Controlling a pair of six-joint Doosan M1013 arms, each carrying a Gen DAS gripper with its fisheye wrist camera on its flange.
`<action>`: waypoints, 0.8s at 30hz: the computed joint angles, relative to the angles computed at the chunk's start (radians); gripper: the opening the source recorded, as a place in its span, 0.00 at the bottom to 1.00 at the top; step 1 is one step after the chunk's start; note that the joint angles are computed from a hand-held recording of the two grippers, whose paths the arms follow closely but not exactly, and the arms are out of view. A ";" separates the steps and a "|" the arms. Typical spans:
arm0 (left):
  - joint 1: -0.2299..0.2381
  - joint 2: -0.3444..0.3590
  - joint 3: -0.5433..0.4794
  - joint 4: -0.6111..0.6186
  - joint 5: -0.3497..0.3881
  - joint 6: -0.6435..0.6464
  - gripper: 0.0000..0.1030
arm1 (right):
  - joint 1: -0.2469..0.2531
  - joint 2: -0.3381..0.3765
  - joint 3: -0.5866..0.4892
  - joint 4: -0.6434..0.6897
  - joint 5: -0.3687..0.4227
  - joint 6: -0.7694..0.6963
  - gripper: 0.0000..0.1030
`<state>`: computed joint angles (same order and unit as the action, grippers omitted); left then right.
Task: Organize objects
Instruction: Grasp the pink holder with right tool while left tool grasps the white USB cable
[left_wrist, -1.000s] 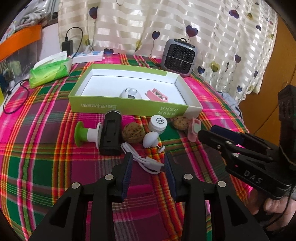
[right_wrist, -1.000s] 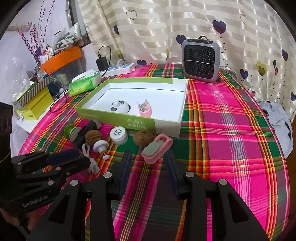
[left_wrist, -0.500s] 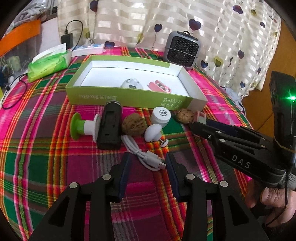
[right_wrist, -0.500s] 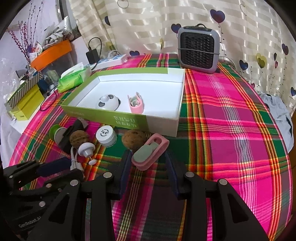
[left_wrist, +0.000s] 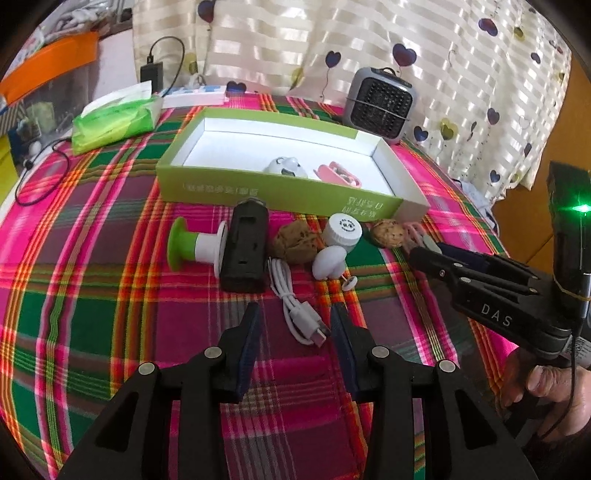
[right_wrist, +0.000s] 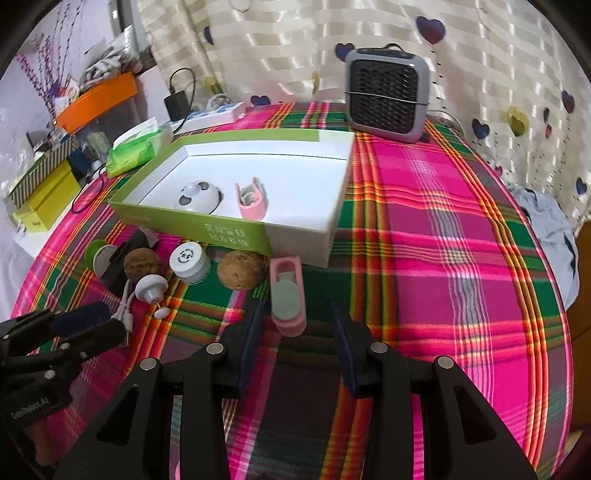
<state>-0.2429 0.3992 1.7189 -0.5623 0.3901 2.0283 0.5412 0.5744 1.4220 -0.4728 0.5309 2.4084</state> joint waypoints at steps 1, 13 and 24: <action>-0.002 0.002 -0.004 0.017 0.001 -0.015 0.36 | -0.001 0.002 -0.004 0.011 0.001 -0.014 0.37; -0.006 -0.001 0.006 0.026 -0.018 0.023 0.18 | -0.006 0.001 0.000 0.074 -0.028 -0.097 0.18; 0.000 -0.017 0.026 -0.051 -0.017 0.116 0.08 | -0.001 -0.023 0.038 0.062 -0.053 -0.084 0.18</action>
